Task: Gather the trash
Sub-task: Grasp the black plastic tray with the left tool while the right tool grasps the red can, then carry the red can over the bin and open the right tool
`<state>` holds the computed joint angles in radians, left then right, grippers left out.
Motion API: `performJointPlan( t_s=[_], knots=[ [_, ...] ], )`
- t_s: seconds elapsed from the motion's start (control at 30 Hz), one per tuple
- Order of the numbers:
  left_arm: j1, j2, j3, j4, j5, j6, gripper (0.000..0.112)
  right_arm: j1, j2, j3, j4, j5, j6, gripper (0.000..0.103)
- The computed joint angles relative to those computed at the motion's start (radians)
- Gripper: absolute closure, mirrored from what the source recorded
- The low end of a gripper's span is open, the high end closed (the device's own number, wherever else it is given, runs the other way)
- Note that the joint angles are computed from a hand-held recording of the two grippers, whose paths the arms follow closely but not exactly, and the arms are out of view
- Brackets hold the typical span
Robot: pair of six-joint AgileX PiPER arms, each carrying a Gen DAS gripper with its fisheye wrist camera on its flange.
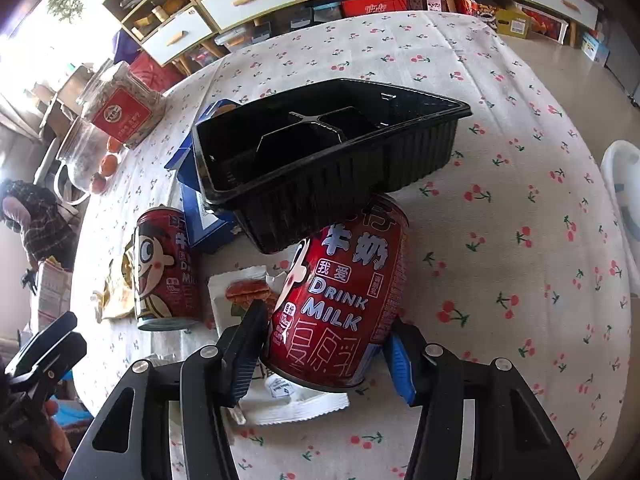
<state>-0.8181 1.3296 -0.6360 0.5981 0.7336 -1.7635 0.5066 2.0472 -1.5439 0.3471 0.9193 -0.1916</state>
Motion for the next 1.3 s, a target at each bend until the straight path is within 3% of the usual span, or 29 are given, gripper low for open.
performJointPlan(
  t_s=[0.4, 0.67, 0.83, 1.07, 1.3],
  knots=[
    [-0.013, 0.138, -0.144, 0.044, -0.041, 0.028, 0.018, -0.174, -0.099, 0.109, 0.044, 0.025, -0.156, 0.055],
    [0.036, 0.299, -0.361, 0.053, -0.04, 0.19, 0.018, -0.313, -0.113, 0.093, 0.066, 0.067, -0.243, 0.056],
    [0.096, 0.427, -0.544, 0.026, 0.024, 0.399, 0.018, -0.362, -0.092, 0.037, 0.074, 0.103, -0.282, 0.056],
    [0.206, 0.646, -0.848, -0.132, 0.099, 0.813, 0.019, -0.391, -0.042, -0.078, 0.089, 0.156, -0.28, 0.056],
    [0.246, 0.823, -1.096, -0.214, 0.244, 0.986, 0.02, -0.418, 0.008, -0.17, 0.117, 0.205, -0.264, 0.056]
  ],
)
